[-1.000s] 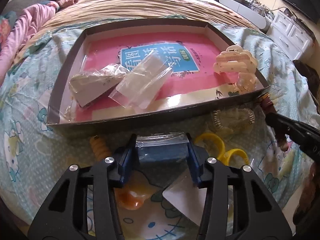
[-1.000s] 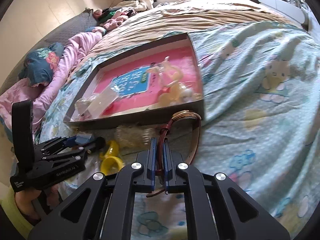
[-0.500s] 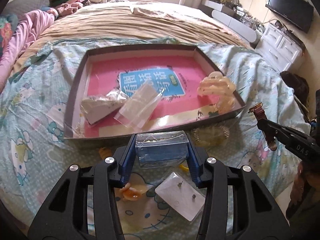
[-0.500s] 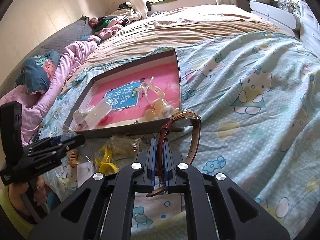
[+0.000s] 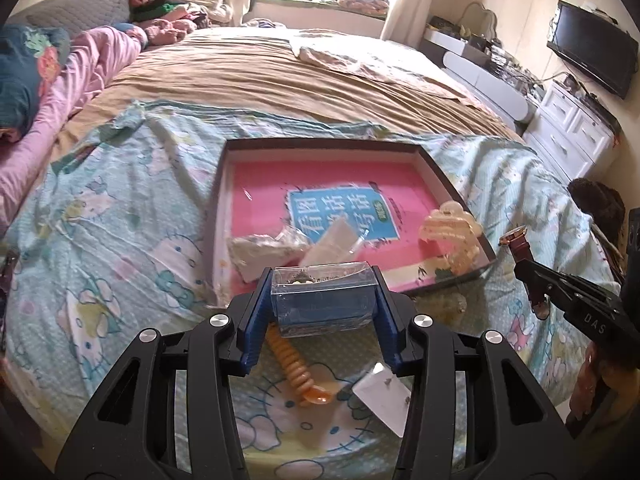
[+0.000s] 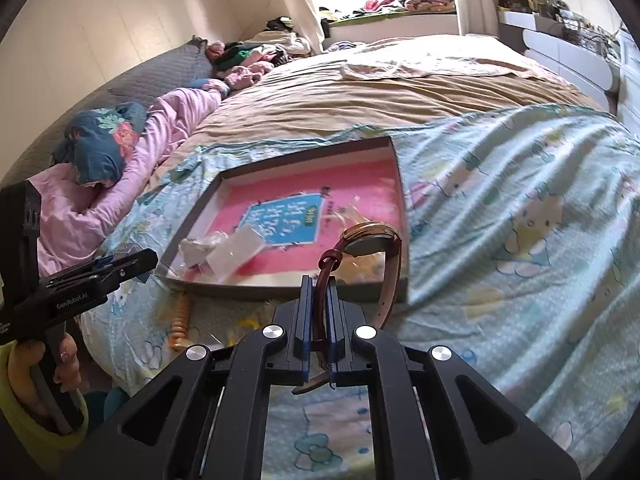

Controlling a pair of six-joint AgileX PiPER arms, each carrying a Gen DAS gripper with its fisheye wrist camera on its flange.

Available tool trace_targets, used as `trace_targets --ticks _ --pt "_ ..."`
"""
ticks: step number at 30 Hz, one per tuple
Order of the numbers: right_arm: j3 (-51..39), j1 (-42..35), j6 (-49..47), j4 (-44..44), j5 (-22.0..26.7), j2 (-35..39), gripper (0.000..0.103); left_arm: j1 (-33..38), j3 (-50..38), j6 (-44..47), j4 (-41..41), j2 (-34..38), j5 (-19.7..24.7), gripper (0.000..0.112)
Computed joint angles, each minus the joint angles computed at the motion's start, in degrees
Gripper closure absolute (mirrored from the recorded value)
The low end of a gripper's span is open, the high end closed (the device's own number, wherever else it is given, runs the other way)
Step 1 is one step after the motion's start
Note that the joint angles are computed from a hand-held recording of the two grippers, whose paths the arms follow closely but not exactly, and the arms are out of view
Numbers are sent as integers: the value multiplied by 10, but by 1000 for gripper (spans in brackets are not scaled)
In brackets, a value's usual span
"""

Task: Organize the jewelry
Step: 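Carry the blue box with the left tool while the right carries the watch over the tray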

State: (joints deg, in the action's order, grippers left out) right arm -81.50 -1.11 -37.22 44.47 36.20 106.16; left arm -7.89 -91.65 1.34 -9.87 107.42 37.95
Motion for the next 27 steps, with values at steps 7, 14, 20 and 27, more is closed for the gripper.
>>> trace_targets --ticks 7,14,20,27 --pt "-59 12 6 -1 18 31 97 9 -46 -23 24 20 19 74" --pt "-128 22 16 -9 36 67 97 12 -104 -39 40 54 43 74" --pt "-203 24 35 -27 63 110 97 3 -157 -44 39 90 67 74" --pt "-298 19 69 -55 96 167 97 -21 -214 -43 42 139 95 74"
